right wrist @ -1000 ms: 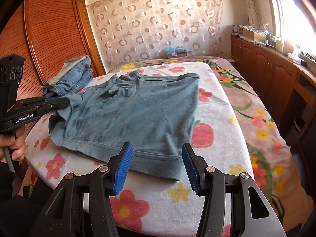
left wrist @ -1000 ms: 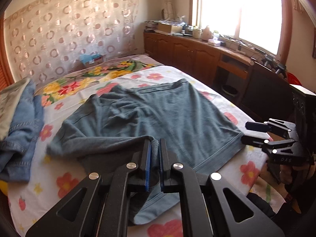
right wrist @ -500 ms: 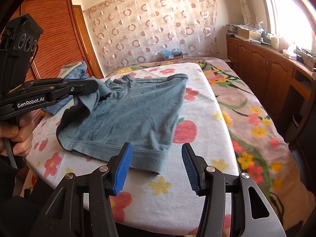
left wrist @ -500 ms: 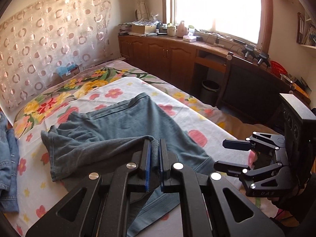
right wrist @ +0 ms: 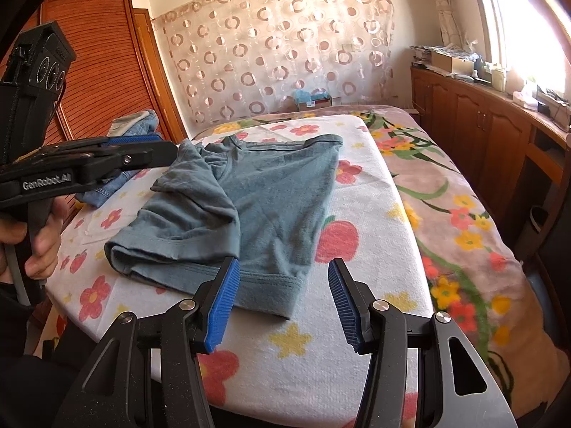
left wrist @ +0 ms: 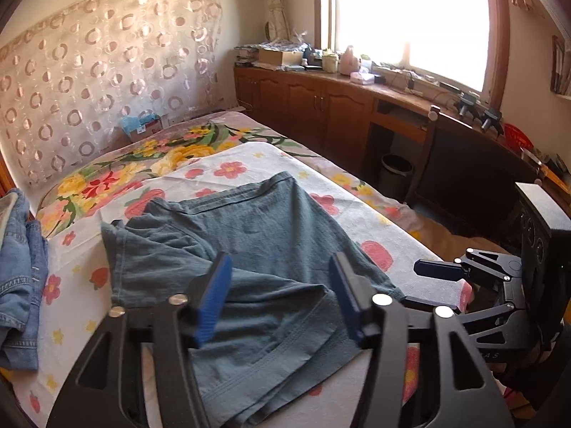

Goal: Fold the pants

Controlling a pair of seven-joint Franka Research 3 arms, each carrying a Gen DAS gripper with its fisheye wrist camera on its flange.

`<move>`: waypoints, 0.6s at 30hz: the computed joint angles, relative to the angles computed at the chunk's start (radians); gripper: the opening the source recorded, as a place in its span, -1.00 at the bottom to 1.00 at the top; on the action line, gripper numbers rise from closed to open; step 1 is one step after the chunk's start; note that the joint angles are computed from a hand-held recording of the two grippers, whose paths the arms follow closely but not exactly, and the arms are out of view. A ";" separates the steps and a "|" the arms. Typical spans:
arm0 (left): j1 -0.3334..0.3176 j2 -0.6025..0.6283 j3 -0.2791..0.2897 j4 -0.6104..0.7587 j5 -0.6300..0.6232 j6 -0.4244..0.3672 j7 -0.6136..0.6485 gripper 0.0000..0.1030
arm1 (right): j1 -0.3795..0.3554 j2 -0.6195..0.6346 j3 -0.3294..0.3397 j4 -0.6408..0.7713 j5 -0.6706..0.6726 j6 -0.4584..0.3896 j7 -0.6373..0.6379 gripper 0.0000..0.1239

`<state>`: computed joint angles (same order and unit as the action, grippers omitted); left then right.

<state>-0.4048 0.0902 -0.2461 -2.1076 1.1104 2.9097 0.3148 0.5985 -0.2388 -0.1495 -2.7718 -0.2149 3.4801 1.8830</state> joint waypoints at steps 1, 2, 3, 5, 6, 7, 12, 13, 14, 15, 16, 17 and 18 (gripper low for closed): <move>0.002 -0.009 0.005 -0.010 0.017 0.004 -0.024 0.58 | 0.002 0.003 -0.002 0.003 -0.003 -0.001 0.001 -0.13; 0.005 -0.020 0.012 -0.022 0.056 0.006 -0.067 0.59 | 0.001 0.007 0.001 0.007 -0.003 -0.001 -0.001 -0.13; 0.009 -0.030 0.012 -0.034 0.069 -0.001 -0.085 0.59 | 0.000 0.013 0.005 0.013 -0.003 0.000 -0.001 -0.13; 0.021 -0.046 0.009 -0.058 0.097 -0.012 -0.124 0.59 | 0.001 0.027 0.002 0.025 -0.012 0.002 0.003 -0.13; 0.027 -0.053 0.007 -0.069 0.110 -0.015 -0.142 0.59 | -0.002 0.032 0.004 0.031 -0.018 0.003 0.005 -0.13; 0.034 -0.061 0.005 -0.080 0.120 -0.019 -0.159 0.59 | -0.003 0.039 0.004 0.038 -0.026 0.002 0.009 -0.13; 0.067 -0.090 -0.005 -0.146 0.123 -0.020 -0.185 0.59 | 0.068 0.090 -0.115 0.097 -0.247 0.006 0.168 -0.32; 0.072 -0.096 -0.008 -0.156 0.129 -0.022 -0.196 0.59 | 0.075 0.103 -0.128 0.113 -0.287 0.004 0.202 -0.33; 0.078 -0.102 -0.008 -0.171 0.140 -0.019 -0.214 0.59 | 0.085 0.120 -0.144 0.132 -0.336 0.003 0.244 -0.34; 0.083 -0.107 -0.010 -0.180 0.142 -0.018 -0.221 0.59 | 0.103 0.137 -0.177 0.156 -0.418 0.002 0.312 -0.39; 0.088 -0.109 -0.012 -0.188 0.142 -0.017 -0.228 0.59 | 0.111 0.152 -0.192 0.179 -0.477 -0.002 0.365 -0.43; 0.093 -0.112 -0.013 -0.196 0.146 -0.016 -0.237 0.59 | 0.114 0.167 -0.203 0.201 -0.534 -0.007 0.414 -0.44; 0.096 -0.113 -0.015 -0.202 0.151 -0.015 -0.245 0.59 | 0.113 0.182 -0.207 0.223 -0.586 -0.012 0.458 -0.47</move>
<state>-0.3087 -0.0225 -0.2610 -2.3093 1.2611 2.8946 0.0695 0.7118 -0.0571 -0.3566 -2.5488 -0.8005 3.4679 2.3406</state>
